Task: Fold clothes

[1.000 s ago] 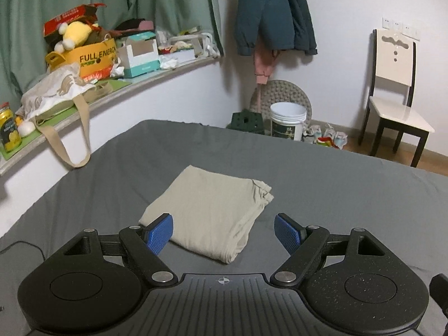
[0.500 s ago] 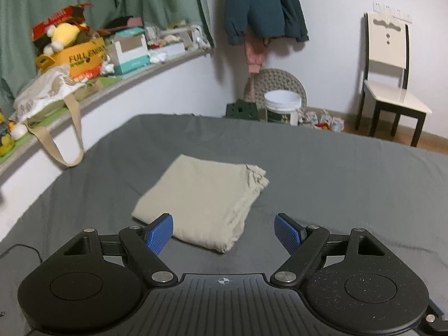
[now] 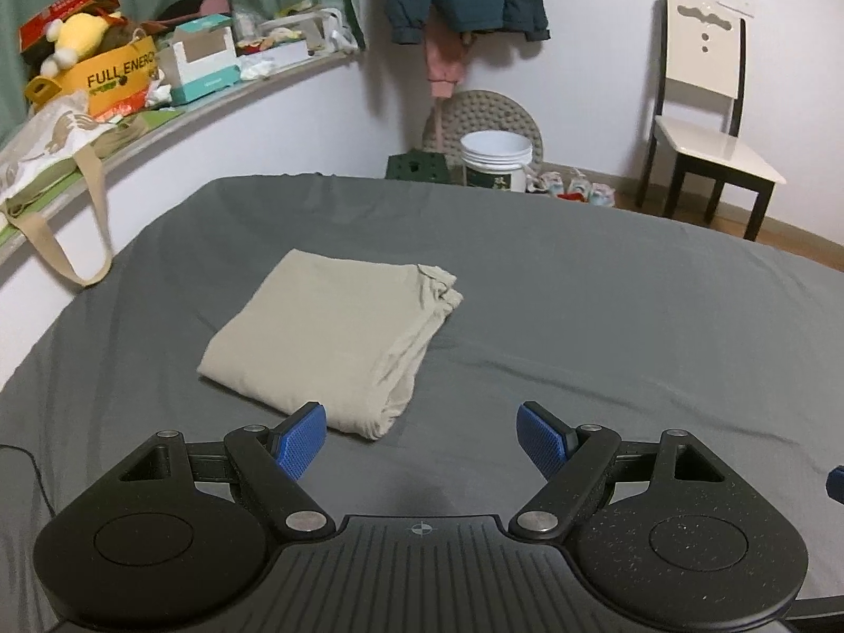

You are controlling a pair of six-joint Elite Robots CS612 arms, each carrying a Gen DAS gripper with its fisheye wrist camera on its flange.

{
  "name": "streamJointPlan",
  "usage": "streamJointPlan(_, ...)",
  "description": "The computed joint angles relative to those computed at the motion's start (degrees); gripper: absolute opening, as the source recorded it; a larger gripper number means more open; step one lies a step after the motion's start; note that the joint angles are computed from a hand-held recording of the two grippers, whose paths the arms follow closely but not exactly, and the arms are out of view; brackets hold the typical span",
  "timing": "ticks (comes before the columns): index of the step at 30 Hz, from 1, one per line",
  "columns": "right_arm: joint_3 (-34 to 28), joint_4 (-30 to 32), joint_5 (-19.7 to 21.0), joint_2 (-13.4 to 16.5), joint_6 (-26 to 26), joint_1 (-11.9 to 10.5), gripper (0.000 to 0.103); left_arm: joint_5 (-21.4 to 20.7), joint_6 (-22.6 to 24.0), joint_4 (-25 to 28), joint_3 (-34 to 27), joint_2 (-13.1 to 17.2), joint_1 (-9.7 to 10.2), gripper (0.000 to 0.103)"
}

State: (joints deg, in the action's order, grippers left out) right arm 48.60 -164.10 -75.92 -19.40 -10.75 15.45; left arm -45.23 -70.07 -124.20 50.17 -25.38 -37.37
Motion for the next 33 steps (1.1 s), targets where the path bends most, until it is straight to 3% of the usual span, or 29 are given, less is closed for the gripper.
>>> streamJointPlan(8, 1.1, -1.2, -0.1, -0.5, -1.2, 0.0, 0.103, -2.6, -0.6, -1.5, 1.0, -0.4, 0.44, 0.080)
streamJointPlan(33, 0.1, 2.7, -0.2, -0.3, -2.3, 0.3, 0.103, -4.0, -0.7, -2.6, 1.7, -0.6, 0.86, 0.080)
